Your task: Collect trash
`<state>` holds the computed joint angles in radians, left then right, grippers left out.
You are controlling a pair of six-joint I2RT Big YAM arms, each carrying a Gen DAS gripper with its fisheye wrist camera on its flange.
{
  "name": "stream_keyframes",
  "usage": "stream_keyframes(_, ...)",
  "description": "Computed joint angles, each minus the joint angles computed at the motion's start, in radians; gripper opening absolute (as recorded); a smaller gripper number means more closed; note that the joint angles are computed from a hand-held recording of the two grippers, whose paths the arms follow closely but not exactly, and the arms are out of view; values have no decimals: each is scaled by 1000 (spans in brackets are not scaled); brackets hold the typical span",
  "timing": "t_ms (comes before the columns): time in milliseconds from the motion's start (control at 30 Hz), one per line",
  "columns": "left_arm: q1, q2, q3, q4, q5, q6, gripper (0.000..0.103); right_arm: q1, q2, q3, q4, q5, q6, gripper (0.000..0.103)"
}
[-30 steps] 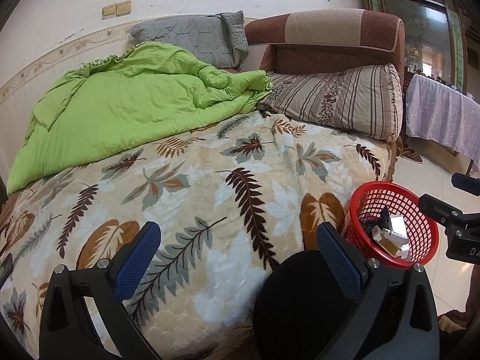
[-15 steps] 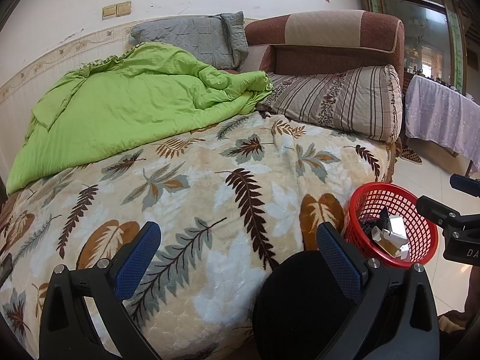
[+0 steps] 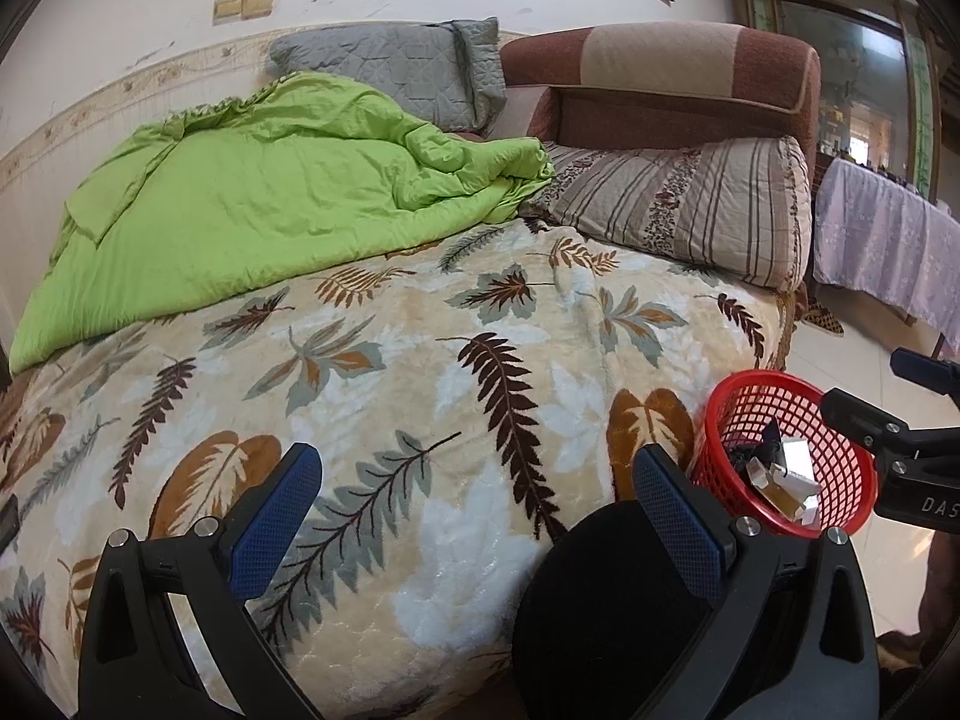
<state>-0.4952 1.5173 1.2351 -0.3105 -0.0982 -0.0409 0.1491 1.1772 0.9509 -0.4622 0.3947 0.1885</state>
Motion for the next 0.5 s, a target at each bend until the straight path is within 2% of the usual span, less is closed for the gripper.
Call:
stream_keyframes(133, 42, 18, 26, -27, 20, -36, 103, -1, 51, 55, 13, -25, -30, 101)
stream_keyframes(200, 80, 42, 59, -69, 41, -67, 103, 0, 84, 91, 18, -49, -48, 101)
stream_keyframes(300, 138, 75, 101, -123, -3, -134, 103, 19, 158, 170, 39, -78, -85, 103)
stream_keyframes(433, 232, 122, 160, -186, -46, -228, 103, 44, 327, 365, -35, -173, -115, 103)
stream_keyframes(500, 276, 180, 229, -268, -93, -224, 103, 55, 429, 489, -103, -217, -126, 103)
